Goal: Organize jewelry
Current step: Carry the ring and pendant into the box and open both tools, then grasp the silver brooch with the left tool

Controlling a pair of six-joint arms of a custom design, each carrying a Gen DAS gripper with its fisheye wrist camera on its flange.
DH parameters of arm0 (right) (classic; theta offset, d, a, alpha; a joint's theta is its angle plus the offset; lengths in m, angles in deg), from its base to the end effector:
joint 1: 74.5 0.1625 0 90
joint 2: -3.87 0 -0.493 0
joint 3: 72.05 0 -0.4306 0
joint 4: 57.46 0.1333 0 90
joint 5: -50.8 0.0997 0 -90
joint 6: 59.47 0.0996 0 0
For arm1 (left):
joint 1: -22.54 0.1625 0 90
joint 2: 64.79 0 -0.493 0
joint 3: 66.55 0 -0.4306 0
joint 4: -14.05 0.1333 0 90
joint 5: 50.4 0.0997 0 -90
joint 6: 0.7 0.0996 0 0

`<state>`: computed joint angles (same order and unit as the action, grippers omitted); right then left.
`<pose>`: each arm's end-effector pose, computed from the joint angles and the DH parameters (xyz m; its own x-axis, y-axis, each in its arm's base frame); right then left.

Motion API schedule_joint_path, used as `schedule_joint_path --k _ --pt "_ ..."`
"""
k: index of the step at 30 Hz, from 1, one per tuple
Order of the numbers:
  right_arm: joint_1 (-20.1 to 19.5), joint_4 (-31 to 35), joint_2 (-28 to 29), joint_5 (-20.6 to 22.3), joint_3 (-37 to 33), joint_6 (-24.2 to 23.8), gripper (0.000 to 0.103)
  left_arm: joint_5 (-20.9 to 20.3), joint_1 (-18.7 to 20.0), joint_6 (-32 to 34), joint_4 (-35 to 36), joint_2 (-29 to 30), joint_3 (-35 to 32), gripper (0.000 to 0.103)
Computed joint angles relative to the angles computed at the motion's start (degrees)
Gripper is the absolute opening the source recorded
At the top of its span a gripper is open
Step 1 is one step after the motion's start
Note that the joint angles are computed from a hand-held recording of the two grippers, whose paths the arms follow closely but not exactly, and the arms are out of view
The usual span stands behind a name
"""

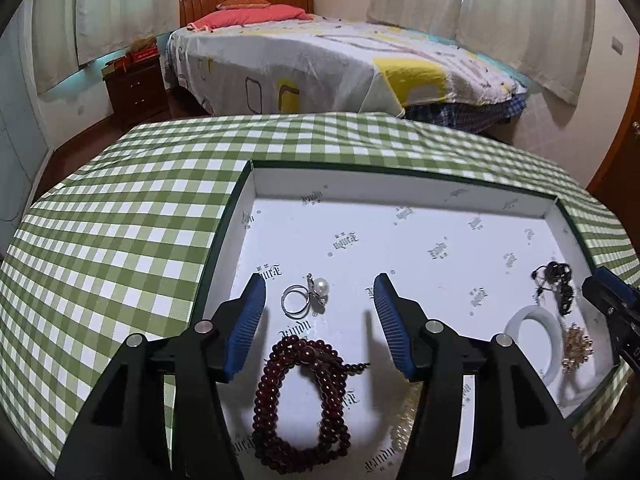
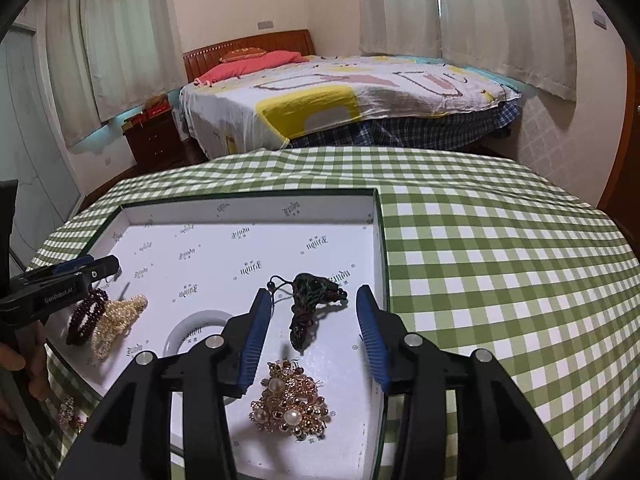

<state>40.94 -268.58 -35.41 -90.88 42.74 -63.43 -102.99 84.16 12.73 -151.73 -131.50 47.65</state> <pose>0.3089 -0.5210 0.0858 -0.7781 0.1957 0.5969 -0.3551 0.6468 -0.6750 -0.1200 -0.6298 0.2755 -0.7156 0.3008 -0.6304 0.6012 0.7247 -0.3367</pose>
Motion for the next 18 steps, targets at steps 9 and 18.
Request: schedule_joint_path --k 9,18 --pt "2.30 -2.16 0.13 -1.78 0.40 0.30 0.053 -0.76 -1.86 1.74 -7.05 -5.35 5.25 0.061" --pt "5.00 -1.95 0.26 -3.01 3.30 4.93 0.054 0.87 -3.12 0.10 -7.61 -11.67 10.81 0.061"
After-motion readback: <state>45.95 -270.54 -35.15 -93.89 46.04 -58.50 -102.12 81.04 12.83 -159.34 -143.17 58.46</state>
